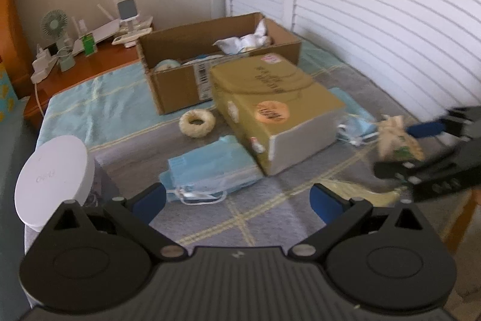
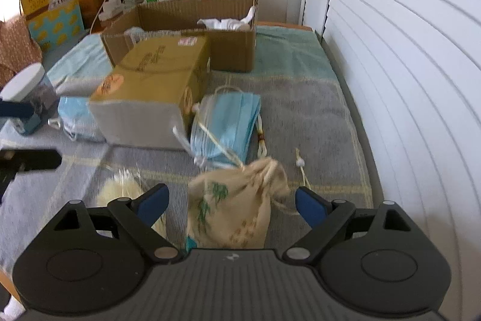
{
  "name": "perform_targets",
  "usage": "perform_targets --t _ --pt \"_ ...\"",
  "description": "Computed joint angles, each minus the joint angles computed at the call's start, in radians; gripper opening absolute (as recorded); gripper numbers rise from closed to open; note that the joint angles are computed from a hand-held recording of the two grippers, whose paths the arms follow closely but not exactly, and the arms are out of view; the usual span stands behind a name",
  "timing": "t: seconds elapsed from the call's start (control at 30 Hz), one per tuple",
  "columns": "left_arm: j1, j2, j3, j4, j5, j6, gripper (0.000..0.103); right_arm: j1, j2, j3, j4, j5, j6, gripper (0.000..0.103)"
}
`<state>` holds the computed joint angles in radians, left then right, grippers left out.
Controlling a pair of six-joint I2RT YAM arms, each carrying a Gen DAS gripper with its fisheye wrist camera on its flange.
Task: Organize soft objects
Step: 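Grasp the blue face mask with the left tool while the right tool holds the drawstring bag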
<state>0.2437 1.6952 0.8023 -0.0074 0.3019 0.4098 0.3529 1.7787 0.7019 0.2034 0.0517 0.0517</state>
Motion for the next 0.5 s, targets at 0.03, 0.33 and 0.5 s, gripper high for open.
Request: perform_targets --t 0.03,0.33,0.5 --pt "-0.004 0.018 0.007 0.015 -0.016 -0.002 0.101 0.005 -0.005 -0.008 -0.002 0.005 0.001 0.091" --pt "0.028 0.099 0.129 -0.083 0.078 0.281 0.101 0.005 -0.027 -0.034 0.001 -0.014 -0.005 0.084" --pt "0.018 0.169 0.260 -0.219 0.082 0.449 0.101 -0.013 -0.026 -0.053 0.025 -0.040 0.006 0.077"
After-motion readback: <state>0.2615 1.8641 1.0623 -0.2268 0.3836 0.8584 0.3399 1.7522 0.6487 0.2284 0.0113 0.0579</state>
